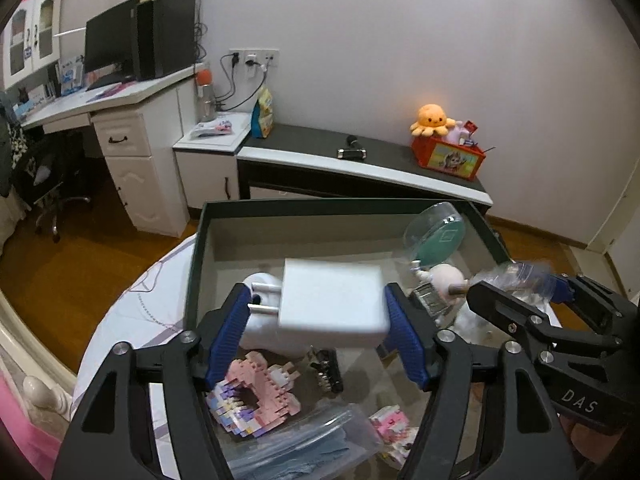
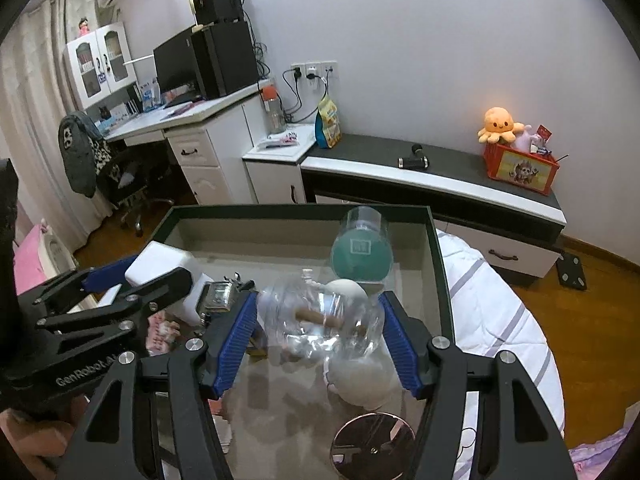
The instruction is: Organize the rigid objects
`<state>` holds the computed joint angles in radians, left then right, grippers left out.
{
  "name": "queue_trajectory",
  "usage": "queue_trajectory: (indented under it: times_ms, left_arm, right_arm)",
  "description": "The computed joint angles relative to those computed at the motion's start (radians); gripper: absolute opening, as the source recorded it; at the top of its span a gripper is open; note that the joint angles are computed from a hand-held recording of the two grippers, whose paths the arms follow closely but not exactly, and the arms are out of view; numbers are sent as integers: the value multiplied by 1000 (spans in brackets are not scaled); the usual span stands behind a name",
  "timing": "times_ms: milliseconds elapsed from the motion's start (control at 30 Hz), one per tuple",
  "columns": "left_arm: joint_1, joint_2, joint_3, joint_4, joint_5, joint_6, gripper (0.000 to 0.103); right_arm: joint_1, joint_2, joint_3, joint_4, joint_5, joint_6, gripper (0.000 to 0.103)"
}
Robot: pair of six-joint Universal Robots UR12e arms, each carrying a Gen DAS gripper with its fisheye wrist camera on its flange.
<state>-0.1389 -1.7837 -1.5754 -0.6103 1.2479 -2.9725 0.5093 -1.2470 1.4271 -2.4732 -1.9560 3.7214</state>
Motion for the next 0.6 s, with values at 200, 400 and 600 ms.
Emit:
queue_trajectory:
  times_ms: [200,400,600]
  left_arm:
    - [16,32,-38,80,23,-24,97]
    - [59,102,-113,189,-9,-61,103]
    - [104,195,-197,243,-32,-59,103]
  right_arm:
    - [9,-12,7,17,-28,38,102]
    - [32,-40,33,-47,-67,84,103]
    - [87,-69,44,-62,-157,132,103]
